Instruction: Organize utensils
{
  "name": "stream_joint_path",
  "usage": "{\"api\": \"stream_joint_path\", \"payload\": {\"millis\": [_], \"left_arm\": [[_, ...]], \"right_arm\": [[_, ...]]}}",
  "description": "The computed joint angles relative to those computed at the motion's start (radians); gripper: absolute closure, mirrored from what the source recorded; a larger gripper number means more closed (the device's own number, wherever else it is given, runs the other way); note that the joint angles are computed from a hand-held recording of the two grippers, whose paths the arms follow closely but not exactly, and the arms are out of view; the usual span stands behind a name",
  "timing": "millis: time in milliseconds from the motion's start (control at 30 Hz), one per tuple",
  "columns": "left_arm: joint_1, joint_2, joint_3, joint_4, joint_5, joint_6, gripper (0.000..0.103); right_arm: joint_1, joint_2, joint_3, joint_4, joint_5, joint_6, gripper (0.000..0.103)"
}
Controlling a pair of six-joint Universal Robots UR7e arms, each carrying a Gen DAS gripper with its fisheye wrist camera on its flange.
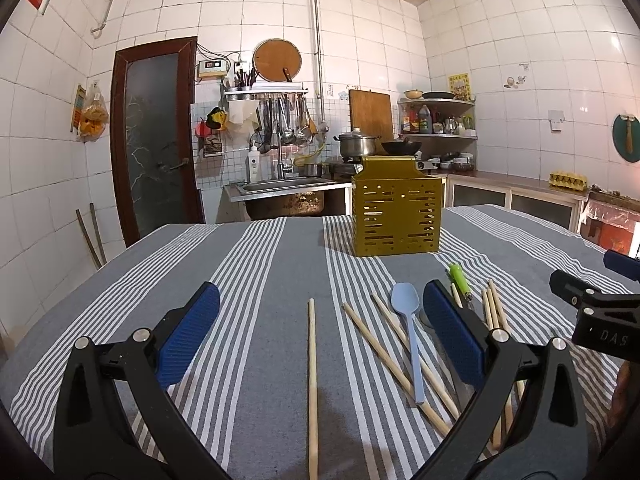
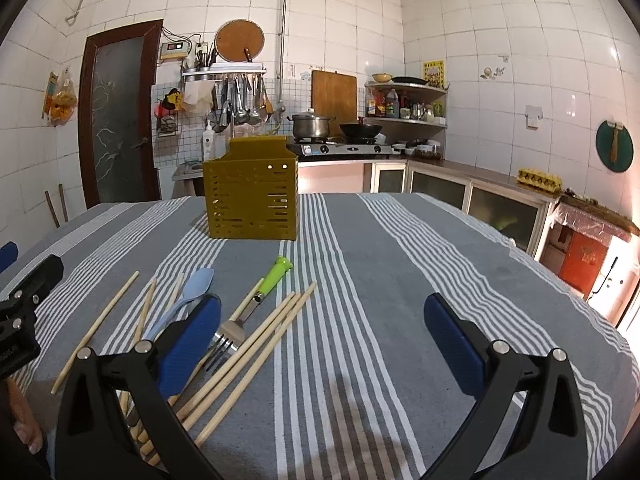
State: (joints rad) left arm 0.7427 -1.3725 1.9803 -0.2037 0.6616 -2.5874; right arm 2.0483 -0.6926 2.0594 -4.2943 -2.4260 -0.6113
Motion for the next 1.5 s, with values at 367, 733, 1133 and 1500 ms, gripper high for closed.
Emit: {"api": "stream_joint_path", "payload": {"millis": [367,733,1133,1500], "left_arm": [[0.032,0.068,-0.118,0.192,-0.021,-0.155,0.005],[0.096,0.171,-0.338,0.415,0.022,-0.18,0.005],[0.236,0.476,-0.742,0.894,0.042,-0.451,0.005],[0.282,0.558,-0.821,1.033,0.035,-0.533,0.005]], "right_arm": [[-0.009,-0.024,-0.005,0.131,-0.011,0.059,0.004],[0.003,0.023,-0.191,0.168,-0.112,-0.056,0.004],[-0.083,0.008,-0.26,0.517,-0.24,0.219,0.004],[-0.132,-0.021,-0.236,0.781,-0.258,0.43,0.004]]}}
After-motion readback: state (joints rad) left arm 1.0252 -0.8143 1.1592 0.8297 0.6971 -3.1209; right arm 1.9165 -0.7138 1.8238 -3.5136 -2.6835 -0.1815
